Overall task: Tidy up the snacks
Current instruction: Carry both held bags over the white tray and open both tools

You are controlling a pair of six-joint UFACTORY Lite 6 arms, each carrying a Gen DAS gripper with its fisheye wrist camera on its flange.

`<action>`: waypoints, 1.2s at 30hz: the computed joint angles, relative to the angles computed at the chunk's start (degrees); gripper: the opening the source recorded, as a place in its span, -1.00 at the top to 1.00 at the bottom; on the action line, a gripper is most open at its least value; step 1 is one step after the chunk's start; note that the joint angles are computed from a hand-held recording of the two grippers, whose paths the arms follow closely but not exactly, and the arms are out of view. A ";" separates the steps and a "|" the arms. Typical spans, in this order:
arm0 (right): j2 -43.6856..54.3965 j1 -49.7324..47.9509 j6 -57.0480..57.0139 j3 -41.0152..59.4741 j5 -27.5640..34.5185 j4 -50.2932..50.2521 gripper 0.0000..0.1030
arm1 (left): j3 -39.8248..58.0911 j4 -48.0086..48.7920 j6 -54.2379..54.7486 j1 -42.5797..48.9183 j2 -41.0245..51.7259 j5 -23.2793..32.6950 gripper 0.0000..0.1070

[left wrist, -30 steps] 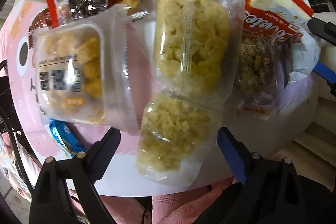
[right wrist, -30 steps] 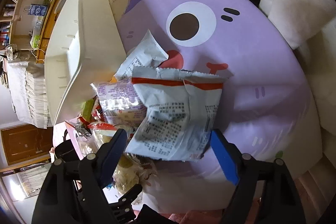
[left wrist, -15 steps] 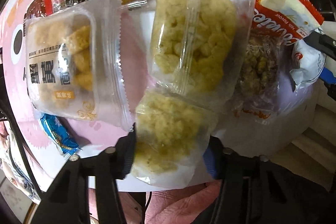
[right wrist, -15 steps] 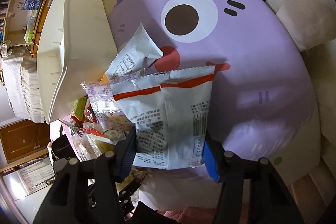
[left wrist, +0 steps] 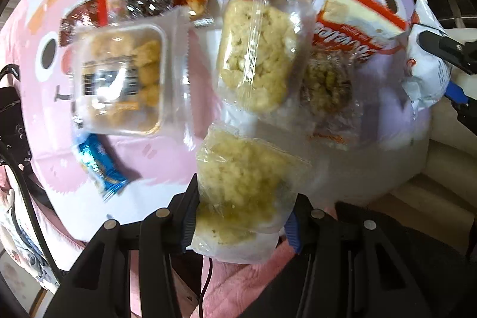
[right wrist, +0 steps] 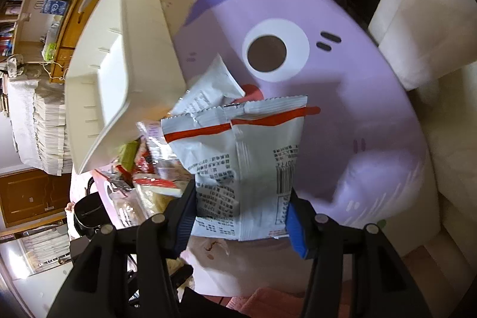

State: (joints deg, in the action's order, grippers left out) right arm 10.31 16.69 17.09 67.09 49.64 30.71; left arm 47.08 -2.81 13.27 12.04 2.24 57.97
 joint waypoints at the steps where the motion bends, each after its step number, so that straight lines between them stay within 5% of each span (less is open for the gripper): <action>1: -0.73 0.05 0.18 0.47 0.28 -0.30 -0.04 | 0.39 0.21 0.78 0.72 -1.51 1.27 0.12; 10: -3.72 2.30 1.52 7.73 0.92 -2.80 -0.04 | 11.95 1.14 9.04 8.52 -5.70 11.57 0.12; 13: -3.49 3.59 1.61 10.36 0.05 -3.33 -0.04 | 22.21 0.70 8.82 8.34 -6.34 19.88 0.12; 16: -3.35 4.14 0.59 12.81 -0.76 -3.26 -0.04 | 28.59 0.76 9.64 9.00 -4.79 22.00 0.12; 25: 1.22 7.98 0.76 24.24 -2.49 -7.82 -0.04 | 54.18 -2.45 10.97 12.34 6.79 29.02 0.12; 36: 9.98 14.17 4.84 37.31 -4.23 -16.80 -0.04 | 84.78 -9.43 10.54 16.02 29.34 30.63 0.12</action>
State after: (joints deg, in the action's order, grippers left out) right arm 20.30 30.86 21.93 104.40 45.41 13.91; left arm 131.87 -12.24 23.81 28.06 31.58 88.60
